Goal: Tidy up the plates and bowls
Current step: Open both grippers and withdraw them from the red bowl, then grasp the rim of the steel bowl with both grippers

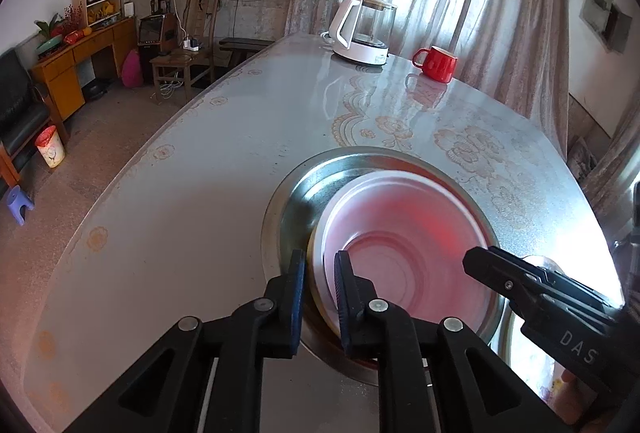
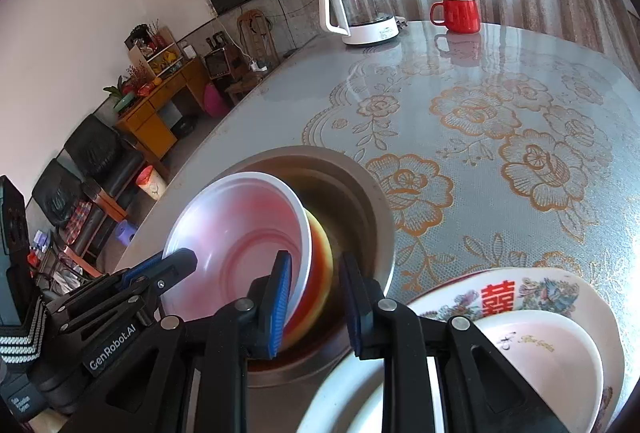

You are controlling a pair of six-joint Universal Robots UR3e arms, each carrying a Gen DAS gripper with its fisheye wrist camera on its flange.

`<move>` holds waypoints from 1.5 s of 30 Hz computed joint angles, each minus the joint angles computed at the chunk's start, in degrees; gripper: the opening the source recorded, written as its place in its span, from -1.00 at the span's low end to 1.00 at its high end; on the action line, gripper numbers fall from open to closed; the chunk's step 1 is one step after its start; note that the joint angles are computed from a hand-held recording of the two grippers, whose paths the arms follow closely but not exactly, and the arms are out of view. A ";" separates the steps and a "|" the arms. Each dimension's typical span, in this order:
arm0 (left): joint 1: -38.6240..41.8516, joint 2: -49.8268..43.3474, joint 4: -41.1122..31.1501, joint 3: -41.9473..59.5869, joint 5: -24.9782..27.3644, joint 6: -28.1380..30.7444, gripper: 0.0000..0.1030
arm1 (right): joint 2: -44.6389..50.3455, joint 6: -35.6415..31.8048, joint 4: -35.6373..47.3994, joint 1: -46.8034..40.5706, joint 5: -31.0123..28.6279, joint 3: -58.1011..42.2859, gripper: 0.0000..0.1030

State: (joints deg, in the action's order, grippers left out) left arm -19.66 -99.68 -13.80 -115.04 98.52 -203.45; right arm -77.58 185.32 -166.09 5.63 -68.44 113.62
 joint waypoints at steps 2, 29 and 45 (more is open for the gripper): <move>-0.16 0.32 0.28 -0.34 0.29 0.01 -0.69 | -1.18 -0.57 -0.52 -0.53 0.29 1.49 -0.54; -0.49 8.94 7.87 -13.59 1.21 -1.21 -0.40 | -10.34 -8.00 -5.98 -0.17 -2.33 13.57 -0.53; -2.68 3.20 10.44 -10.42 6.50 -0.50 -0.38 | -7.85 -4.93 -8.08 1.42 -4.79 12.60 -0.42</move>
State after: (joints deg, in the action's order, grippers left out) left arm -22.34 -96.48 -3.36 -125.45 105.02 -203.95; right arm -85.43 180.40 -174.17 7.05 -73.23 126.22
